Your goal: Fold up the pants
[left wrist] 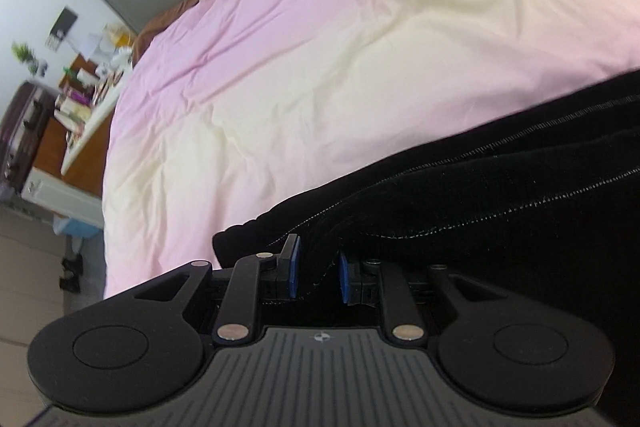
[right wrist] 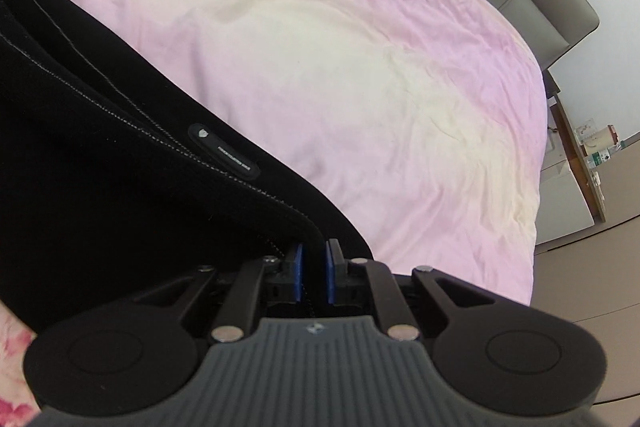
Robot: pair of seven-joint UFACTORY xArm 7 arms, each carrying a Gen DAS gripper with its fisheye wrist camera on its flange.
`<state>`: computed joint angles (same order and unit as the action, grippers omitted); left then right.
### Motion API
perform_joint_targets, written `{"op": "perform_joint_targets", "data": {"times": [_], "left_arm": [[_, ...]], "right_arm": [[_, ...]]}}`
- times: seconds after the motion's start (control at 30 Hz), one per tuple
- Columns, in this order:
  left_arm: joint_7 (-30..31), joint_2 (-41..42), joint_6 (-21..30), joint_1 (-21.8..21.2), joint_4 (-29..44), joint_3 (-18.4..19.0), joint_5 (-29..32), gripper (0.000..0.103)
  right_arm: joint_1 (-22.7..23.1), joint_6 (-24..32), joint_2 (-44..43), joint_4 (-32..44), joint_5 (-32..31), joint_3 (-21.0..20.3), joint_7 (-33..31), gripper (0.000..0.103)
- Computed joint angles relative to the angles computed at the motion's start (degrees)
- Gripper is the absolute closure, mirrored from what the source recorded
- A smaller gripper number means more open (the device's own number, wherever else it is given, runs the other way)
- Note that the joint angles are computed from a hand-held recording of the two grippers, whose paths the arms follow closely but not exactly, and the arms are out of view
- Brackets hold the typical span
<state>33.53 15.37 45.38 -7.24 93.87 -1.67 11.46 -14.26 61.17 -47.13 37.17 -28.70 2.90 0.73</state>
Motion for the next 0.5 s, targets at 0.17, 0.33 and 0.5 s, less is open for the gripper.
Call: {"op": "perform_joint_targets", "data": {"times": [0.17,0.33,0.5], "left_arm": [[-4.07,5.8,5.35,0.66,8.6,-0.21,-5.07,0.08],[-7.59,8.65,4.03,-0.7,10.53,0.24,-3.94,0.082],[-8.93,9.5,0.41,-0.96,9.71,0.27,-3.93,0.082]], "right_arm": [[-2.78,-4.23,5.85,-0.1,-1.28,-0.44,5.89,0.099],[-3.97,-6.88,11.01,-0.01,-4.26,0.61,10.79,0.098],[-4.6,-8.57,14.51,1.4,-6.72,0.59,16.79,0.098]]}}
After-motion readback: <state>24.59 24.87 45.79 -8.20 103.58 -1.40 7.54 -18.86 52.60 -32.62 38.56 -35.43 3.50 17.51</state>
